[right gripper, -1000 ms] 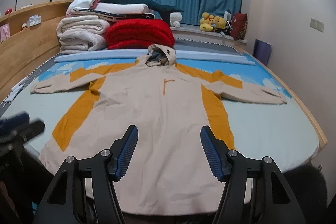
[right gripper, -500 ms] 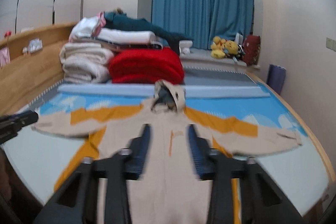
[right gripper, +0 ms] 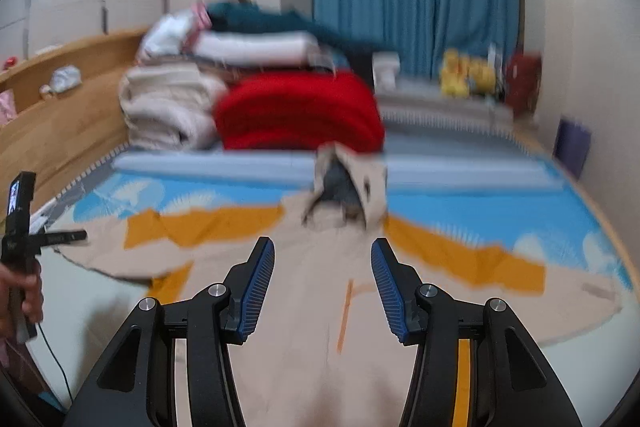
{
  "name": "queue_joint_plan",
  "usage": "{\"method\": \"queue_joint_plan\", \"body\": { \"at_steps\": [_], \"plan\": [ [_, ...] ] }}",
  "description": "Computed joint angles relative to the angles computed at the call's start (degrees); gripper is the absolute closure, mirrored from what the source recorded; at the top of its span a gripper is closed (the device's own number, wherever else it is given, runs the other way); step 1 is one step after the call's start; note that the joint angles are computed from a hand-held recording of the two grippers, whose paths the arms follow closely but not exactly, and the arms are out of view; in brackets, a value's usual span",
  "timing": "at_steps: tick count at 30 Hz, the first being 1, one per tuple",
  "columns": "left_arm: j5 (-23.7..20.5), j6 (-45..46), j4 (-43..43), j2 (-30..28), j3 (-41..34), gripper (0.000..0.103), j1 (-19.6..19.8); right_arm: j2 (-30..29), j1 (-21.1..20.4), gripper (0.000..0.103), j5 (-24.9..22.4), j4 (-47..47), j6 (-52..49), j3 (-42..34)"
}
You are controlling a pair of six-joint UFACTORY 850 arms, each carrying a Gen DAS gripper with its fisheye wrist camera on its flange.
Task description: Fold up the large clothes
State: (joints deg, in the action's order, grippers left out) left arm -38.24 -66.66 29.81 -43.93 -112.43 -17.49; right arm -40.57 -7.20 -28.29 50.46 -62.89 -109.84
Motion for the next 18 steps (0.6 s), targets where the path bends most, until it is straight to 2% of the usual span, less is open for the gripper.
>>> {"method": "queue_joint_plan", "body": {
  "at_steps": [1, 2, 4, 5, 10, 12, 13, 15, 16, 18],
  "plan": [
    [0.0, -0.6, -0.8, -0.3, 0.5, 0.09, 1.1, -2.1, 0.0, 0.063, -2.8, -3.6, 4.8, -2.8],
    [0.0, -0.9, -1.2, -0.5, 0.9, 0.09, 2.0, -4.0, -0.1, 0.078, -5.1, -4.9, 7.3, -5.2],
    [-0.7, -1.8, -0.3, -0.6, 2.1, 0.09, 3.6, -6.8, 0.0, 0.09, -6.6, -7.9, 9.7, -8.6],
    [-1.0, -3.0, 0.6, -0.5, 2.9, 0.09, 4.4, -7.5, 0.1, 0.092, -5.8, -8.3, 9.5, -9.1],
    [-0.4, -9.6, 1.7, 0.5, 7.8, 0.089, 9.4, -12.2, 0.5, 0.091, -6.8, -12.9, 13.2, -15.1],
    [0.7, -12.7, 1.3, 1.7, 10.7, 0.082, 11.7, -13.8, 0.9, 0.088, -7.5, -15.3, 14.0, -17.1],
    [1.3, -14.5, 0.9, 2.3, 12.3, 0.079, 12.8, -14.6, 0.8, 0.084, -8.5, -16.1, 14.5, -18.4],
    [3.3, -17.7, -1.3, 3.4, 15.5, 0.065, 15.2, -17.2, 0.8, 0.073, -11.9, -18.0, 16.6, -22.0],
    [4.4, -18.8, -2.1, 3.9, 16.8, 0.065, 15.9, -18.1, 0.8, 0.067, -12.9, -18.7, 17.6, -23.3],
    [7.1, -21.6, -3.2, 4.6, 19.5, 0.065, 17.6, -21.8, 1.0, 0.066, -16.9, -22.1, 22.0, -28.8]
  ]
}}
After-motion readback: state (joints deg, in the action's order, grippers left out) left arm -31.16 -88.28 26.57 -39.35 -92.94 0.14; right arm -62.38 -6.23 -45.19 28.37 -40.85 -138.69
